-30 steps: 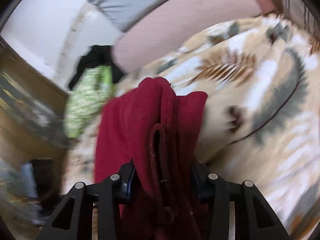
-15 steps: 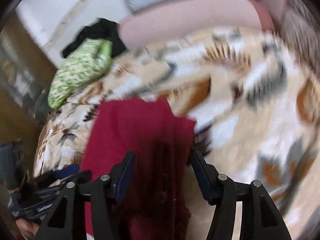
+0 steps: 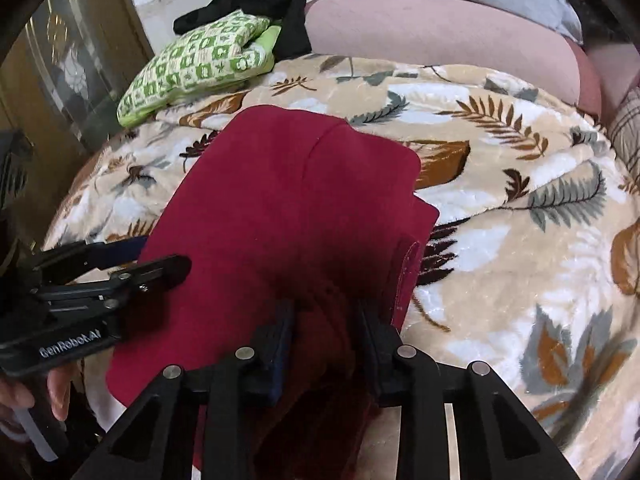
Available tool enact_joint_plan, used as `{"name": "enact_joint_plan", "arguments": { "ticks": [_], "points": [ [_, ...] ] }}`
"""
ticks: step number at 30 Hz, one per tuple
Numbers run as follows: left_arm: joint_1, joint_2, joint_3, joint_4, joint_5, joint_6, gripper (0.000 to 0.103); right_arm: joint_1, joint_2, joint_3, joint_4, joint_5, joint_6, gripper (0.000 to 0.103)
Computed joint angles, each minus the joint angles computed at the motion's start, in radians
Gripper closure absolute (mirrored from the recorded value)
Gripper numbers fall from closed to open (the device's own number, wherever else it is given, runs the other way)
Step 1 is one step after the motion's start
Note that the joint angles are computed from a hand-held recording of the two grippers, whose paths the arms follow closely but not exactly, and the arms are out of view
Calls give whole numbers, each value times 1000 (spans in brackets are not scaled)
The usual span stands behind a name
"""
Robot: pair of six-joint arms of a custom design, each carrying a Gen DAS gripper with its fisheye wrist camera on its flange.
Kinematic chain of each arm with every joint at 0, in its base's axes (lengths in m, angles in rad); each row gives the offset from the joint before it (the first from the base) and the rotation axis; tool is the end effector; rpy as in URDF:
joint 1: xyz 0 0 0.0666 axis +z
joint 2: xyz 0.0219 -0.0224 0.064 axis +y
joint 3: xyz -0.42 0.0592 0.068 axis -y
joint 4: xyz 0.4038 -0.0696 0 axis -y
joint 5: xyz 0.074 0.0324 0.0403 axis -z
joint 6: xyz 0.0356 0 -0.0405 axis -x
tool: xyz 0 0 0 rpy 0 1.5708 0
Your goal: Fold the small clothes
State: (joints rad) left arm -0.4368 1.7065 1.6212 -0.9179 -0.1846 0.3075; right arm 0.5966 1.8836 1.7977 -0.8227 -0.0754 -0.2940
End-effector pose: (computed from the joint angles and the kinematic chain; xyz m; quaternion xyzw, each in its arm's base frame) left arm 0.5525 -0.2512 0.4111 0.0360 0.9556 -0.0190 0.2919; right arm 0.5657 0.3869 0.3882 -0.1545 0.9324 0.1721 0.2778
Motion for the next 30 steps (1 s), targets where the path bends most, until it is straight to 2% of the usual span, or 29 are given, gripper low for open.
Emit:
{"name": "enact_joint_plan", "arguments": {
  "ticks": [3,7,10,13,24,30],
  "points": [
    [-3,-15,-11,8,-5,10,50,8,-27,-7,2,6,-28,71],
    [-9,-36,-27,14,-27,35,50,18,-56,-20,35,44,-78,55],
    [-18,-54,-38,20,-63,54,50,33,-65,-16,19,112,-105,55],
    [-21,-65,-44,21,-65,63,50,43,-61,-7,6,153,-119,55],
    [-34,-88,-56,23,-103,73,50,62,-56,6,-6,192,-173,54],
    [-38,-89,-57,23,-110,69,50,63,-52,17,-15,195,-185,47]
  ]
}}
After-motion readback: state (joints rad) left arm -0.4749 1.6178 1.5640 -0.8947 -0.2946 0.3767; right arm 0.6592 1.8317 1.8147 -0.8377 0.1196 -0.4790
